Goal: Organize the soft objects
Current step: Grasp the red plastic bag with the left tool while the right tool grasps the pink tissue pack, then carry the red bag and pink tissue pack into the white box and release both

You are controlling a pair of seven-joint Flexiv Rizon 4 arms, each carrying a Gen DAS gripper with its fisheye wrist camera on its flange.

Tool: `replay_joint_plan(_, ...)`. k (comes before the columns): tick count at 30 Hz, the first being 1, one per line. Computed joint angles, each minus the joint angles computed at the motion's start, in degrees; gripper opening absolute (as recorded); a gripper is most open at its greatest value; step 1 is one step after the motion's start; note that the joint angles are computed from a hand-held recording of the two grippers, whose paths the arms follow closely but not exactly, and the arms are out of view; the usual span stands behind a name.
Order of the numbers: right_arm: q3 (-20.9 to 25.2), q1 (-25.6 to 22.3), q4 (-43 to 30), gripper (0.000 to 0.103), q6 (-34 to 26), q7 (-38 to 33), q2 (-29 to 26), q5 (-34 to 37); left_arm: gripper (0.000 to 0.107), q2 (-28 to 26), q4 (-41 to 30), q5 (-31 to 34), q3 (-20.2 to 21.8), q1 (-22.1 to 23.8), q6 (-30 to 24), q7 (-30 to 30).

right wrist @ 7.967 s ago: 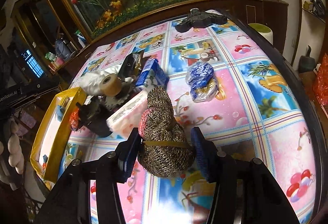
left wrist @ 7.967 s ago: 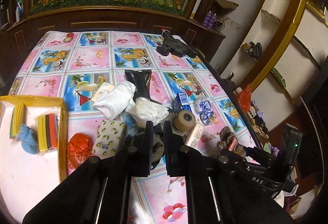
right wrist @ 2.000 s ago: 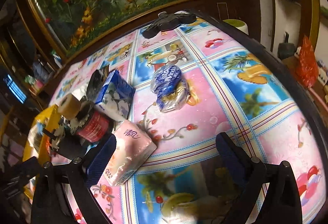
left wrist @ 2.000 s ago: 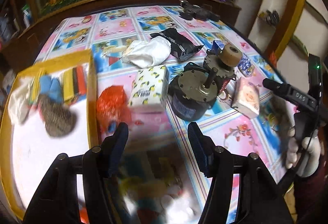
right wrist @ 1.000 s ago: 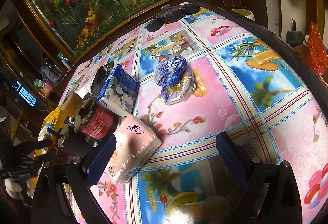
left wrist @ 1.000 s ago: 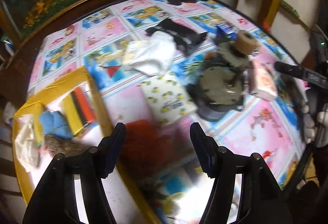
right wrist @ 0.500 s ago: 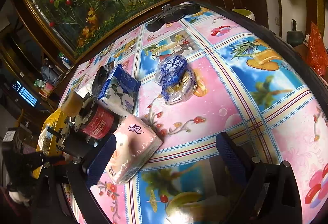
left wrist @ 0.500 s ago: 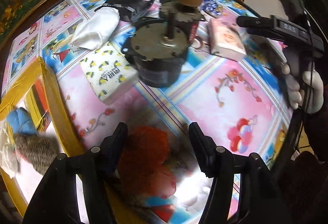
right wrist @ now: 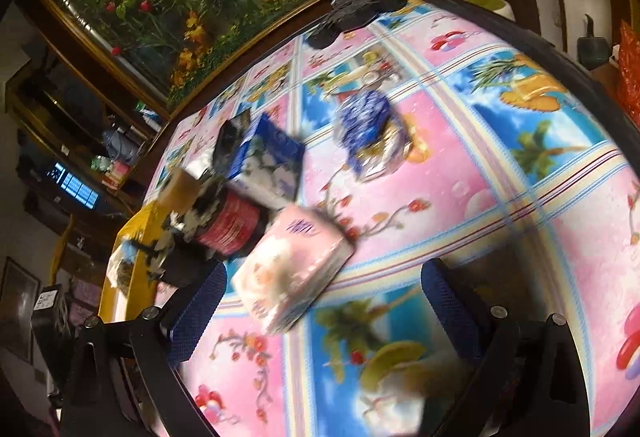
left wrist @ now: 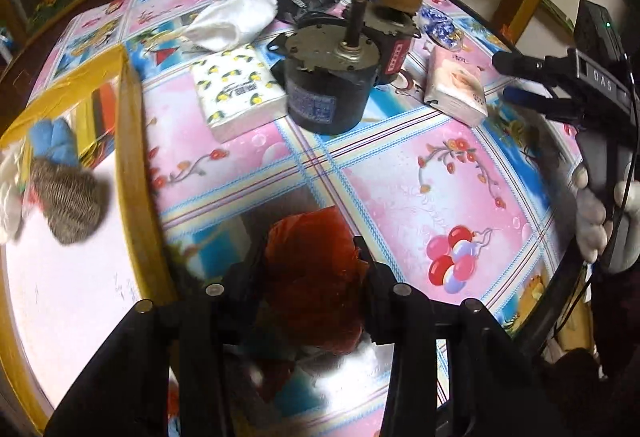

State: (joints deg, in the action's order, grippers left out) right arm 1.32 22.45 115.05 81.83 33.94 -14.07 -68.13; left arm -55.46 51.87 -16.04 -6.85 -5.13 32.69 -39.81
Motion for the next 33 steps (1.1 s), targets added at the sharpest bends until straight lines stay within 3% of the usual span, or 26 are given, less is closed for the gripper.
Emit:
replay_joint_plan(3,3.0,0.2,-2.4,0.099,-2.2,-8.8,-2.0,10.0,0.042,-0.7,-0.2,0.4,0.9,-0.6,3.4,-2.7)
replay_joint_plan(6,5.2,1.2,-6.6,0.099,-7.0,-17.3,-4.5,19.9,0.065,-0.6,1.2,2.0,0.9,-1.5,7.1,-1.5)
replay_joint_plan(8,5.2,2.5,-9.0,0.099,-10.3,-20.5,-5.4,23.2,0.068,0.9,5.3,1.7,-0.4,-1.4,10.9,0.0)
replay_joint_plan(9,5.9,3.0,-11.2,0.099,-12.9,-23.5,-6.5,26.1,0.065,1.5,6.4,1.5,-0.8,-1.3,11.1,0.6)
replay_joint_plan(10,6.2,3.7,-13.0,0.1,-16.0,-26.0,-7.1,28.0,0.044,1.8,6.7,0.8,-1.3,-1.0,10.0,1.0)
replay_joint_plan(11,6.7,4.4,-15.3,0.1,-20.3,-29.2,-7.8,30.1,0.034,2.1,7.0,-0.5,-2.1,-0.4,8.7,1.2)
replay_joint_plan(14,5.5,6.9,-18.8,0.095,-26.1,-33.7,-9.0,32.1,0.035,3.8,10.1,-3.1,-3.3,0.7,10.0,1.8)
replay_joint_plan(15,4.9,7.8,-19.5,0.073,-27.6,-34.3,-9.2,32.0,0.035,4.4,11.2,-4.2,-3.7,1.2,10.4,2.0)
replay_joint_plan(16,4.7,8.0,-19.5,0.067,-27.2,-35.0,-9.2,32.3,0.035,4.8,11.9,-5.1,-4.0,1.6,10.5,2.1)
replay_joint_plan(23,2.8,9.2,-11.5,0.062,-19.7,-28.5,-4.4,28.8,0.035,9.3,19.7,-13.9,-7.2,6.1,11.3,4.7)
replay_joint_plan(28,3.2,8.9,-7.4,0.062,-16.6,-23.0,-0.3,22.4,0.035,10.8,20.9,-19.2,-7.7,8.6,10.0,5.7)
replay_joint_plan(33,5.3,8.5,-9.4,0.062,-14.8,-25.4,0.5,19.5,0.035,10.4,18.0,-21.2,-5.6,10.4,11.0,3.4)
